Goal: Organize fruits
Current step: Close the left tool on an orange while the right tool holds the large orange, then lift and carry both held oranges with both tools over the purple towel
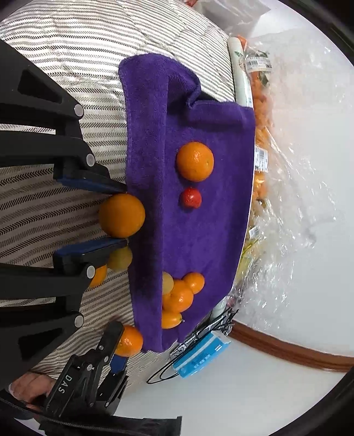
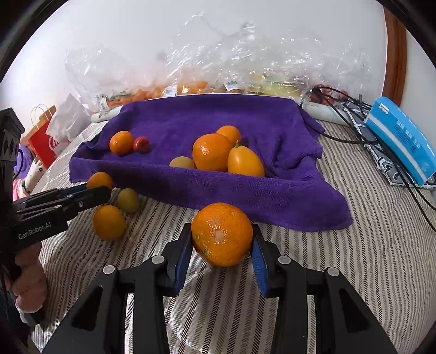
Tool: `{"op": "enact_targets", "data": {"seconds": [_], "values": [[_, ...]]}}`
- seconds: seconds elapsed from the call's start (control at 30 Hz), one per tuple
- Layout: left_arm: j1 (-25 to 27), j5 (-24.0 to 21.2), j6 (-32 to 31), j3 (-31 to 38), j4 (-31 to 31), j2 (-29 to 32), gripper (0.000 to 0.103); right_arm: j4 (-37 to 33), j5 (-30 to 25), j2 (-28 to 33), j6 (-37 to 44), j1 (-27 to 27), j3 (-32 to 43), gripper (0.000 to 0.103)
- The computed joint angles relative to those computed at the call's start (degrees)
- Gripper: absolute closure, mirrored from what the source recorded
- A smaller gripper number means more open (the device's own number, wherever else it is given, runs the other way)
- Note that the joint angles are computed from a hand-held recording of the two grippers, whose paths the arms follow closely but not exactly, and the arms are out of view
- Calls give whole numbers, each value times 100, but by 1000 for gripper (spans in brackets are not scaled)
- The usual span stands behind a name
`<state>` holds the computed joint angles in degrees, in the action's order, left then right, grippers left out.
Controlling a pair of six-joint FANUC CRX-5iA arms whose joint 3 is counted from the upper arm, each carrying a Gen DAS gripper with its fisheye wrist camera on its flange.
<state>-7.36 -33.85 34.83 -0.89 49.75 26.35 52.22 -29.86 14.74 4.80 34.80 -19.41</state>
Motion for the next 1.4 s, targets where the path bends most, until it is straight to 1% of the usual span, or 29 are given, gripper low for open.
{"op": "enact_targets", "data": {"seconds": [0.13, 0.37, 0.7, 0.9, 1.13, 1.3, 1.4], "values": [[20, 51, 94, -17, 39, -5, 72, 263, -38, -12, -194, 20, -62, 63], [-25, 245, -165, -169, 301, -69, 72, 582, 34, -91, -574, -22, -216, 63], [-51, 335, -330, -273, 477, -116, 72, 568, 34, -96, -568, -25, -222, 63], [-73, 361, -630, -404, 786, -174, 72, 692, 62, -118, -683, -35, -263, 63], [-72, 294, -920, -501, 1155, -202, 72, 1012, 219, -178, -961, -88, -390, 63], [-113, 330, -1150, -589, 1337, -246, 72, 1170, 308, -204, -1066, -112, -446, 63], [-115, 307, -1115, -567, 1256, -241, 72, 1319, 371, -222, -1176, -137, -493, 63]]}}
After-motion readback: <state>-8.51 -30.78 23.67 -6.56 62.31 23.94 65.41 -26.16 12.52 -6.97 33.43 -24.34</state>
